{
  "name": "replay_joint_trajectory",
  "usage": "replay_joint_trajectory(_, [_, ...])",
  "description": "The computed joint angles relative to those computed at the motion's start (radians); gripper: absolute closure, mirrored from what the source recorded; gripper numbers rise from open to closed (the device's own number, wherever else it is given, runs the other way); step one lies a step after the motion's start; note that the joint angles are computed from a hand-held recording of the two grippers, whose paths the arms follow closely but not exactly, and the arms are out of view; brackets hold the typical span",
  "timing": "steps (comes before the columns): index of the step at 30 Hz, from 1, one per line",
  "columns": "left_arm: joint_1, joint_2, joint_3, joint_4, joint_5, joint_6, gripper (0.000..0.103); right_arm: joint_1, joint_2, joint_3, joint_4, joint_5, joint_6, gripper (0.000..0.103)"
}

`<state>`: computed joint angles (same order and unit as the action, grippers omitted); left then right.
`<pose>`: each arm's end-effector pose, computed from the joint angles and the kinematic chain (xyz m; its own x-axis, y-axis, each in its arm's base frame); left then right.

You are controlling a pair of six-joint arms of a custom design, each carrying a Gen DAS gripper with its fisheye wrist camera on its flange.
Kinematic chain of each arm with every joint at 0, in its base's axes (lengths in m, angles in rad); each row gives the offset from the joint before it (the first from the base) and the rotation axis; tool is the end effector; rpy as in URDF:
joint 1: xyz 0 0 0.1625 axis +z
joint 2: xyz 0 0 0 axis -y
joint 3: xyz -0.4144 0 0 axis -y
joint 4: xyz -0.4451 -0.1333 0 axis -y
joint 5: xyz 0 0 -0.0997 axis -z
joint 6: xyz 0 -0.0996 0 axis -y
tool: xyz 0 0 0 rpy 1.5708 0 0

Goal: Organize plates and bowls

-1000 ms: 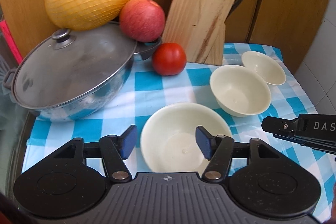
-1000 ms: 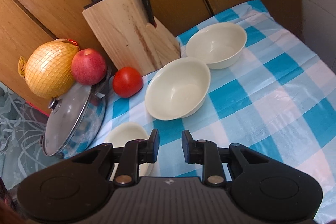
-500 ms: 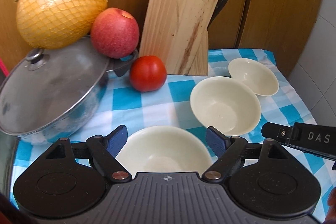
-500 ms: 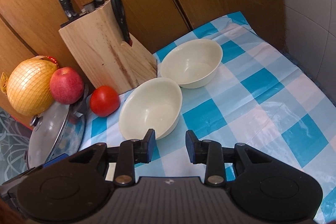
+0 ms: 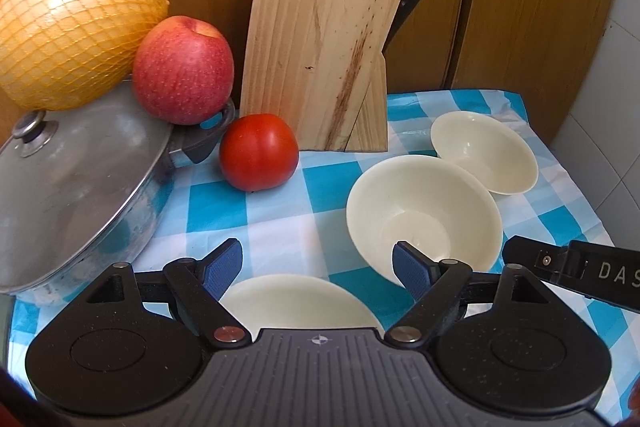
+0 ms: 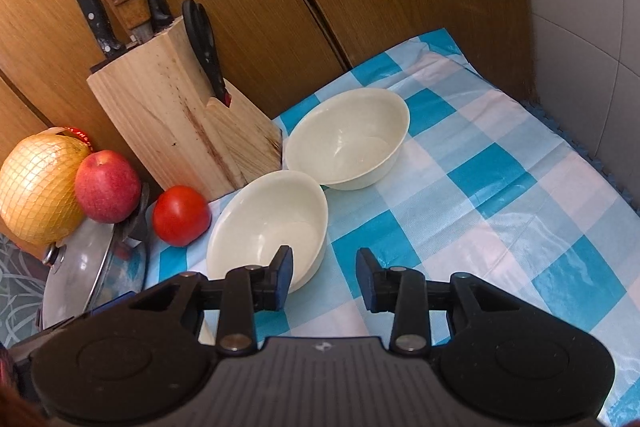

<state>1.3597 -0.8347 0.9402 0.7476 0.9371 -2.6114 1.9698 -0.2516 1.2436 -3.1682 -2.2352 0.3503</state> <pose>0.0416 -0.7233 0.2967 -0.6703 0.1897 -0.7174 0.5759 0.7426 -0.3418 0.3659 -0.6829 -0.1147 -0.9191 0.2764 0.2809 -0.0043 0.7057 -0.7085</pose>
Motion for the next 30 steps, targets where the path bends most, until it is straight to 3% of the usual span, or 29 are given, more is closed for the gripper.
replay_joint_trajectory(18, [0.012, 0.06, -0.096, 0.058, 0.05, -0.018, 0.016, -0.021, 0.016, -0.021, -0.003, 0.039, 0.035, 0.07])
replay_joint_trajectory(30, [0.027, 0.142, -0.206, 0.162, 0.069, -0.079, 0.018, -0.029, 0.043, -0.054, -0.008, 0.053, 0.031, 0.07])
